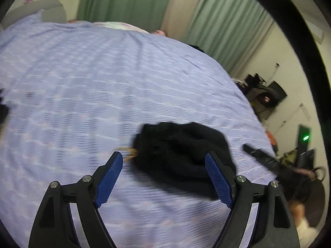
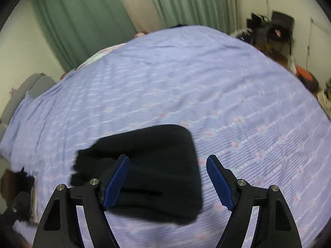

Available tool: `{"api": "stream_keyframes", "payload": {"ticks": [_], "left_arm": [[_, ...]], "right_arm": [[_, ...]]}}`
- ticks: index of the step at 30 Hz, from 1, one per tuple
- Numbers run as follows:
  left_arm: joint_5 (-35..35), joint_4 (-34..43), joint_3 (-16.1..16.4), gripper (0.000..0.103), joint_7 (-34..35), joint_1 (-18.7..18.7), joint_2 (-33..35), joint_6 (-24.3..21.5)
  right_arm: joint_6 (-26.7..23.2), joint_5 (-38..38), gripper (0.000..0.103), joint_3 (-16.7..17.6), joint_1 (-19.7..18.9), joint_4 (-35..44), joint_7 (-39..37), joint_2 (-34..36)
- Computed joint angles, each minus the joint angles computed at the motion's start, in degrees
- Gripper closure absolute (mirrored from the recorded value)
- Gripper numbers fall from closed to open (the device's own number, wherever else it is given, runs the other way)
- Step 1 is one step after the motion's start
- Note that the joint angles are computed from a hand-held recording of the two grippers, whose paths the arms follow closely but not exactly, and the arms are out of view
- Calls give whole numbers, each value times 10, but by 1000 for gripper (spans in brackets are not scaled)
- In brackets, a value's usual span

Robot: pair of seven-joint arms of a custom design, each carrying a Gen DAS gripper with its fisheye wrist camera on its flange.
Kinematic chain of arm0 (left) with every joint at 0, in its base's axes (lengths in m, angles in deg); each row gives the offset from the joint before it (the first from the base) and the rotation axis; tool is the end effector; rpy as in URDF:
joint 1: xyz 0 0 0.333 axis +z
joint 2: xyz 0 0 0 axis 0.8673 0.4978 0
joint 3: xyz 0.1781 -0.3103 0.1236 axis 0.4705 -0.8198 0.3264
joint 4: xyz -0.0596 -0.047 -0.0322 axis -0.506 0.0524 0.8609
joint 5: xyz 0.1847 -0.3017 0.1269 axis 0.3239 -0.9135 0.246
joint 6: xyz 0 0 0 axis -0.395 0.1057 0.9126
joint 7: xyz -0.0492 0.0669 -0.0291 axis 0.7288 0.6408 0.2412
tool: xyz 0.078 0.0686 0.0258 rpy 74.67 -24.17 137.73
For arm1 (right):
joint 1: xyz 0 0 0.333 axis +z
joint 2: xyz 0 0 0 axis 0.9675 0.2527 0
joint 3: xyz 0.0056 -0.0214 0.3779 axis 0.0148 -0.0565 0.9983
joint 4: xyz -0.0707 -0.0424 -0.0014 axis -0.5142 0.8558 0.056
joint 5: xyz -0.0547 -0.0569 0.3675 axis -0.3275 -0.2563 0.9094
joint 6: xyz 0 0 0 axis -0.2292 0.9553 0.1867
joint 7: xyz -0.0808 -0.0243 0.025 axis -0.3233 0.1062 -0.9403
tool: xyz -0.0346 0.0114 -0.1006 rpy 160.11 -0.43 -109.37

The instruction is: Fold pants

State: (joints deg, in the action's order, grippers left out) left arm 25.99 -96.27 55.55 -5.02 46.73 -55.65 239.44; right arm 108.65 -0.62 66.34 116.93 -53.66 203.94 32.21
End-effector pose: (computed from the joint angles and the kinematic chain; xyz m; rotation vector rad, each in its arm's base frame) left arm 0.6104 -0.2713 0.5327 -2.0957 1.6961 -1.0431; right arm 0.6320 0.4742 0.4921 -1.6363 1.8887 -0.4091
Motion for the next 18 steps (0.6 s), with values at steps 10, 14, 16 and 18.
{"api": "stream_keyframes", "payload": {"ticks": [10, 14, 16, 18], "left_arm": [[-146, 143, -69, 22, 45, 30, 141, -55], [-182, 153, -68, 22, 26, 27, 160, -70], [-185, 155, -60, 25, 12, 20, 166, -79], [-161, 158, -37, 43, -5, -1, 164, -100]], "right_arm": [[98, 152, 42, 67, -58, -76, -101, 13], [119, 160, 42, 60, -37, -115, -133, -3], [123, 159, 42, 52, -27, -123, -144, -6], [116, 156, 42, 43, -16, -119, -149, -6]]}}
